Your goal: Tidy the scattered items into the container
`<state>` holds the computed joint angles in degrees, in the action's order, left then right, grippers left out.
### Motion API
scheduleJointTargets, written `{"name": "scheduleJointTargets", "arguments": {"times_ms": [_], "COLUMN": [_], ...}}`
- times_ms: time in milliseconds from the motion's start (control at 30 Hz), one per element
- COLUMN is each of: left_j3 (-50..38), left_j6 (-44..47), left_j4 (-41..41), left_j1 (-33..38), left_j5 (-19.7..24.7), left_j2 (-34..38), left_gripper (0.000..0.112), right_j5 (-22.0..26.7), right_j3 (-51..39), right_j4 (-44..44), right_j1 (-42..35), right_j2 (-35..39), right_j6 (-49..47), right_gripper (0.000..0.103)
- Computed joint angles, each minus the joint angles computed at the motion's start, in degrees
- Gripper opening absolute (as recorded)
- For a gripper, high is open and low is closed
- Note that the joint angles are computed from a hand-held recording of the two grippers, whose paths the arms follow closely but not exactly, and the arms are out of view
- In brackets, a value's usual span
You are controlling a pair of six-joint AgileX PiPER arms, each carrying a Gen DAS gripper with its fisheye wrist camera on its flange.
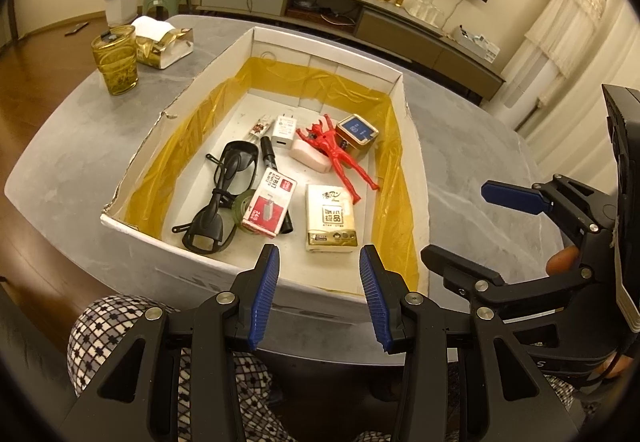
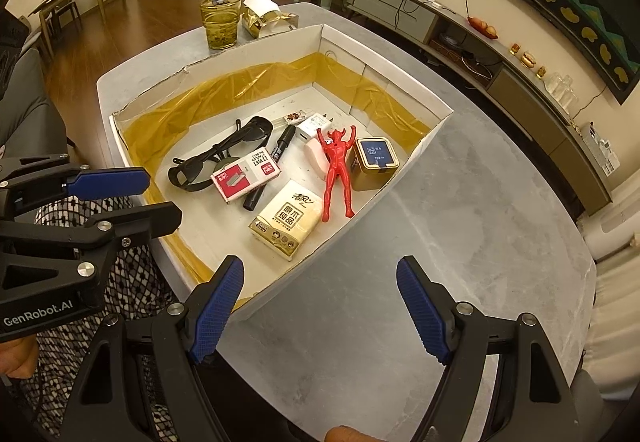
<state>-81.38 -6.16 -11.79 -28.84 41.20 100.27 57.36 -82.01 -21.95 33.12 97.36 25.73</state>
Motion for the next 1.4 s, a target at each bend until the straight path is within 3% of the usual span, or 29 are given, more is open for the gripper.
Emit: {"name": "scheduleJointTargets", "arguments": {"times_ms": [1400], "left_j3": [3.17], "left_j6": [-0.26], "left_j4": [-0.61], "left_j1": [-0.36], "left_j5": [-0.87], "left_j2": [-2.14], "left_gripper": [0.044], "right_j5": [0.33], "right_j3": [1.32], "right_j4": [-0.69], "right_j1": [2.31], "right_j2": [0.49], "right_j6": [1.52], "right_gripper": [0.080]}}
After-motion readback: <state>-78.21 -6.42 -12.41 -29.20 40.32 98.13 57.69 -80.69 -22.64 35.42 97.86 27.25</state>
